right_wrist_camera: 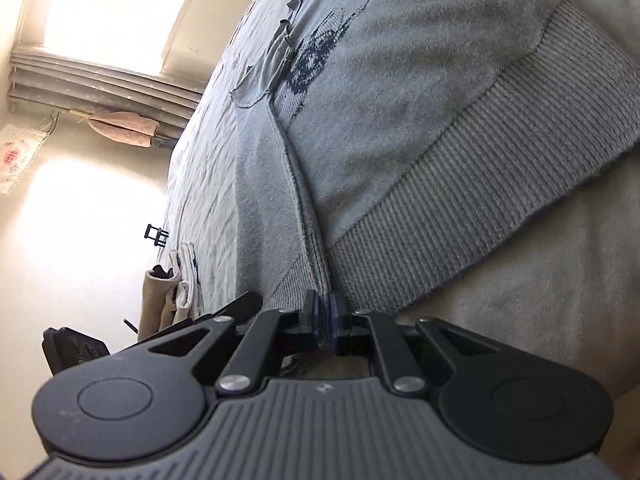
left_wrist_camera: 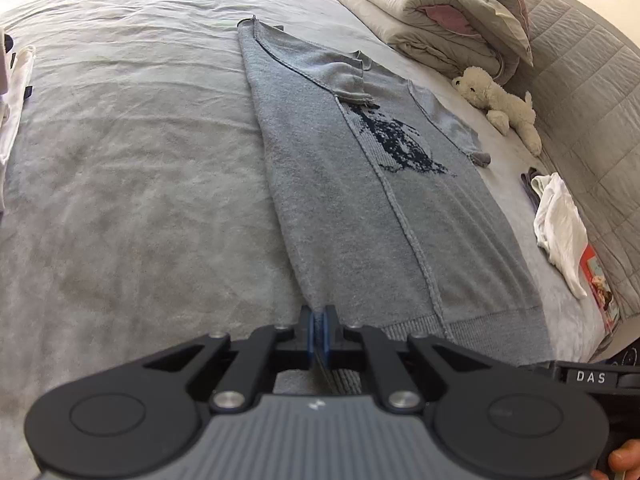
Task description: Fold clothes
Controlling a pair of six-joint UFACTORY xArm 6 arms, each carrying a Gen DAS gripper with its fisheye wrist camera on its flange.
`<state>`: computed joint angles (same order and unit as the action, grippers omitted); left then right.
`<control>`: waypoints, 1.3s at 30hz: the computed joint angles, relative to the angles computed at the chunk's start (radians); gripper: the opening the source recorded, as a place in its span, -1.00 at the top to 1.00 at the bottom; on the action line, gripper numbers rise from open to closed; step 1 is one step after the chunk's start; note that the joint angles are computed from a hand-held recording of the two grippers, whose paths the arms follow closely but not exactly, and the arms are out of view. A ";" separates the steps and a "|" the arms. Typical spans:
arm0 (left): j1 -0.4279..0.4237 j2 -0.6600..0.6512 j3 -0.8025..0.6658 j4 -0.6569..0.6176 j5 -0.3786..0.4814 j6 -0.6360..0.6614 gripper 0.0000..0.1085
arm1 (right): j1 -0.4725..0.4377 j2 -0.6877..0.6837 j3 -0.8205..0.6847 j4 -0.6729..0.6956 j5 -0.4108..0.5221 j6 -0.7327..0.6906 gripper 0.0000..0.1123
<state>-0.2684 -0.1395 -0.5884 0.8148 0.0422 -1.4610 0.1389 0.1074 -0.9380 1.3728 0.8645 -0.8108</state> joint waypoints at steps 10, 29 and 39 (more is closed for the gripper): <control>-0.031 0.002 -0.021 -0.024 0.059 0.047 0.88 | 0.217 -0.127 0.119 0.080 -0.429 -0.405 0.42; -0.048 0.005 -0.098 0.361 0.125 -0.220 0.43 | 0.309 -0.109 0.121 0.120 -0.574 -0.603 0.73; -0.111 0.045 -0.108 0.200 0.188 0.057 0.42 | 0.228 -0.145 0.159 -0.150 -0.476 -0.421 0.75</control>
